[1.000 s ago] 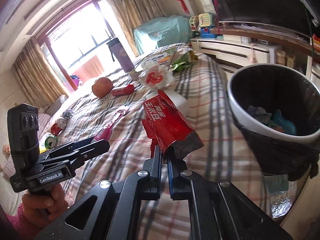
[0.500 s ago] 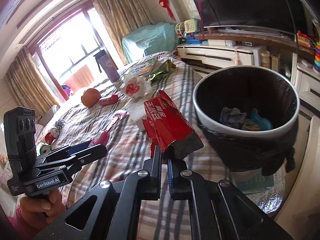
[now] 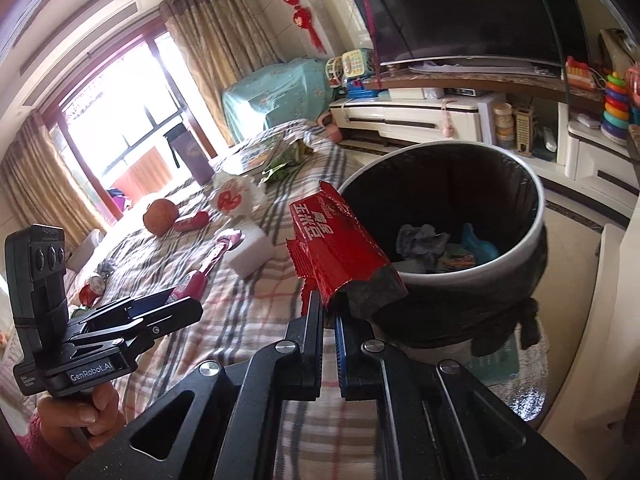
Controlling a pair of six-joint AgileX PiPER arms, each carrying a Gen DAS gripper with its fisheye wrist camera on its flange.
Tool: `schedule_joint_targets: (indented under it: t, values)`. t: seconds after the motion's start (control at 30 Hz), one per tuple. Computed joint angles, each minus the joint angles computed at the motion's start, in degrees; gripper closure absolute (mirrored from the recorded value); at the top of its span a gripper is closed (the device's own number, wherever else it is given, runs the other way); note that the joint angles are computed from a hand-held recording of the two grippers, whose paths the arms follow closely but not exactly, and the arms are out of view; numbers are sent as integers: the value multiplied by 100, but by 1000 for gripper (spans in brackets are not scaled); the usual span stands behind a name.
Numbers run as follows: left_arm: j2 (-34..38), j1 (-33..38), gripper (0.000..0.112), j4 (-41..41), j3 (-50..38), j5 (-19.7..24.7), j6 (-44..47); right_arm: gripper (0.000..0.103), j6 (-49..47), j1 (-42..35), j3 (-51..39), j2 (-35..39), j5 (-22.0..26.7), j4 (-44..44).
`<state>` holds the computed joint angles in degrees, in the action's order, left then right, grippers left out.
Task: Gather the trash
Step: 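Carry the pink bottle and red biscuit bag over the trash bin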
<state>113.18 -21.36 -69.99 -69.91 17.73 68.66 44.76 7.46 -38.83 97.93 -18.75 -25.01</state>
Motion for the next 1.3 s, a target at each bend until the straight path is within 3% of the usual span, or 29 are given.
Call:
schedule_joint_targets:
  t: [0.73, 1.3]
  values:
    - [532, -418, 67, 1699, -1178, 178, -1661, 98, 802, -932, -166, 45, -80, -1057]
    - [1102, -697, 67, 3033, -2485, 548, -2953, 98, 1914, -1330, -790, 339, 178, -2404]
